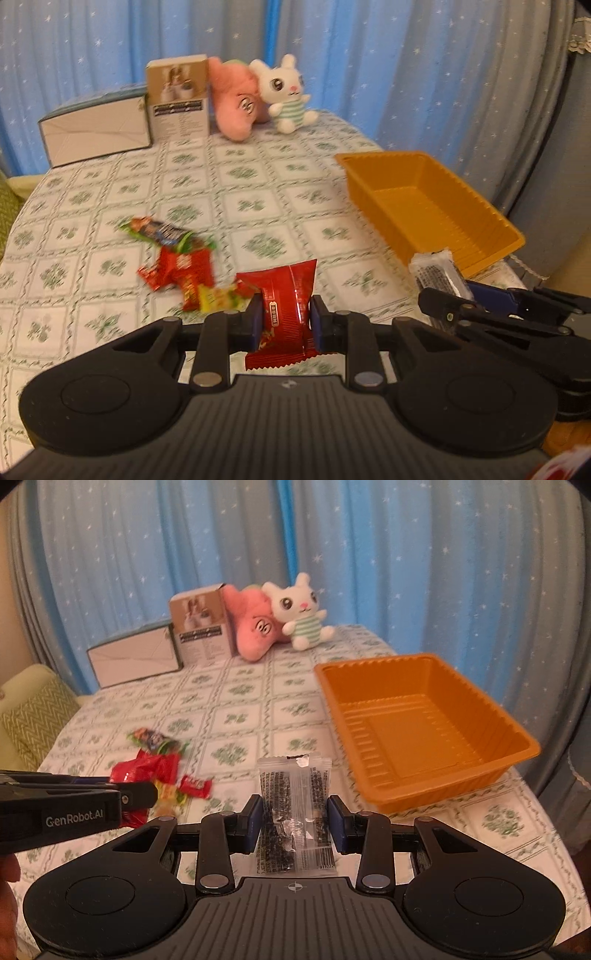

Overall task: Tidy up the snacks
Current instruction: 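Grasp the red candy bag with the left gripper while the right gripper lifts the packet, then lower both held snacks into the orange tray and open both grippers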

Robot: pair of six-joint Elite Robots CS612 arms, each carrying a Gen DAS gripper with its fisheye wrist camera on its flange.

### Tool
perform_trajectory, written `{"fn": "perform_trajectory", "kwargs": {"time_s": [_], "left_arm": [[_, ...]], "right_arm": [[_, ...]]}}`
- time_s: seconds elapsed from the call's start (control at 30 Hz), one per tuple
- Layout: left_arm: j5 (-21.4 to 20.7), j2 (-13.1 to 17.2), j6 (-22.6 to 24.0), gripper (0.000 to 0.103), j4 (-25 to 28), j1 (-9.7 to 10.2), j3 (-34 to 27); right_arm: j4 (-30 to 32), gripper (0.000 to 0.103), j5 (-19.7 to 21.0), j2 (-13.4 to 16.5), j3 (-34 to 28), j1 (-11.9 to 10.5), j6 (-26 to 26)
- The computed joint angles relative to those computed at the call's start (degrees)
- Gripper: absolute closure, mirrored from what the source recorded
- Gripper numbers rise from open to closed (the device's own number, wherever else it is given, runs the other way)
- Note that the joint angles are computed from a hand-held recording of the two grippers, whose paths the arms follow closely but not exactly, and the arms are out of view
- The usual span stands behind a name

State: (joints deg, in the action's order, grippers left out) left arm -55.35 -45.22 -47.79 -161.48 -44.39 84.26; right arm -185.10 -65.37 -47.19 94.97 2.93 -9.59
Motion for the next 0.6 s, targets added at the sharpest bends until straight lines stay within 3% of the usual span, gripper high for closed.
{"fn": "perform_trajectory", "kwargs": {"time_s": [0.33,0.6], "left_arm": [[-2.7,5.0,7.0,0.080,-1.6,0.27,-10.4],[-6.8,10.1,8.4,0.080,-1.0,1.41,-19.3]], "right_arm": [[1.3,0.065,-0.5,0.9,-5.2,-3.0,2.2],[7.1,0.065,-1.2,3.9,-12.0,-5.1,2.2]]}}
